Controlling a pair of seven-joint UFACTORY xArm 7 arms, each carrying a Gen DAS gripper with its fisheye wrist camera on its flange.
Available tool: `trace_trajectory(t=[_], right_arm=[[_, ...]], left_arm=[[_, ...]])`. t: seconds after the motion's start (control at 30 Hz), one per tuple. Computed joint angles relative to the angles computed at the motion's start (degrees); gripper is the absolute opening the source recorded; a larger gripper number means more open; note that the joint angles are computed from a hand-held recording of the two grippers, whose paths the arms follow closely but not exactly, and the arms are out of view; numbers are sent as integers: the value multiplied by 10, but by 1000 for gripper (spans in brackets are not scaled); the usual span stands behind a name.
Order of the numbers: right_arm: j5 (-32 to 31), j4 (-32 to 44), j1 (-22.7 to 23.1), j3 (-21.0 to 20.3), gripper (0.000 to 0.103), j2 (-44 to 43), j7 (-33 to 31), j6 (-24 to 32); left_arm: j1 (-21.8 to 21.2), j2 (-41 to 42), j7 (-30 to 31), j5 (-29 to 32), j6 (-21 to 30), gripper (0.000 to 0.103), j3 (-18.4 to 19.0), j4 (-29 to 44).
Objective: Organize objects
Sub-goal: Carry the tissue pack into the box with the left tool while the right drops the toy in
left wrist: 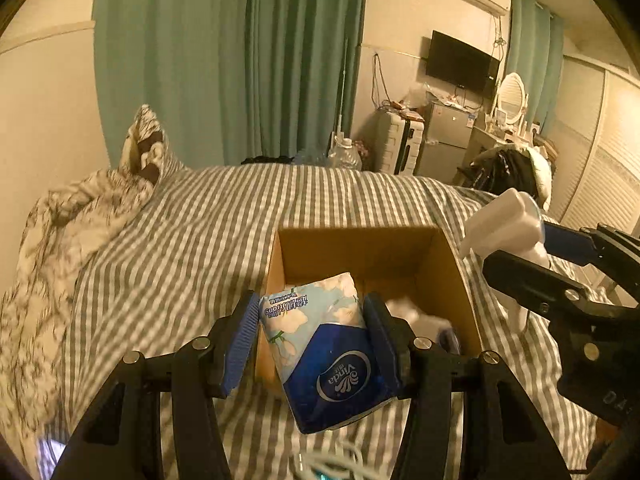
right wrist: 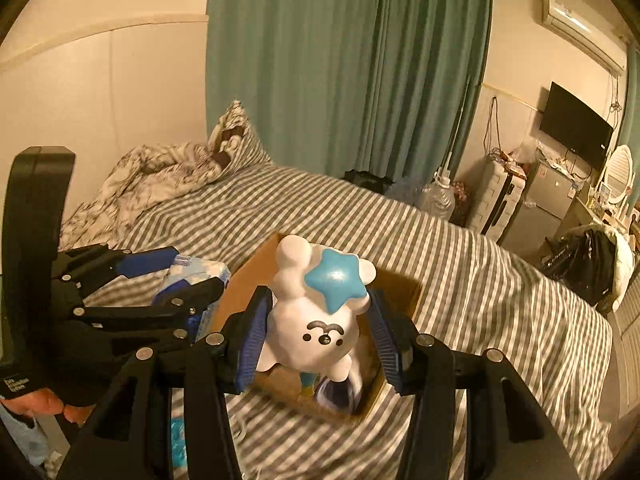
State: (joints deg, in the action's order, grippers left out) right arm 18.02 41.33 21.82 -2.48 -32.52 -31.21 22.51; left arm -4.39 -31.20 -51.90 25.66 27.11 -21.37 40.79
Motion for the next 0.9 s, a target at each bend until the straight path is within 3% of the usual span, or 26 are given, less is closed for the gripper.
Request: trace_trajectory(t=[0.1, 0.27, 0.63, 0.7, 0.77, 0.83, 0.9], right_arm=[[10, 39, 7, -8, 49, 56, -10, -20], [42, 95, 5, -14, 49, 143, -35, -37], [104, 124, -48, 26, 50, 227, -90, -35], [115, 112, -49, 29, 55, 212, -98, -49], [122, 100, -46, 28, 67, 190, -97, -56], [126, 90, -41, 21, 69, 164, -96, -59], [115, 86, -41, 19, 71, 143, -84, -55]], left_arm=[[30, 56, -10, 35, -10, 55, -11, 39], [37, 147, -38, 93, -22, 55, -1, 85], [-26, 223, -62, 142, -48, 58, 70, 91], [-35, 216, -75, 152, -40, 61, 74, 90], [-37, 202, -94, 169, -31, 76, 72, 90], [-37, 179, -108, 182, -24, 90, 69, 86], [-35, 147, -119, 188, -16, 94, 60, 81]])
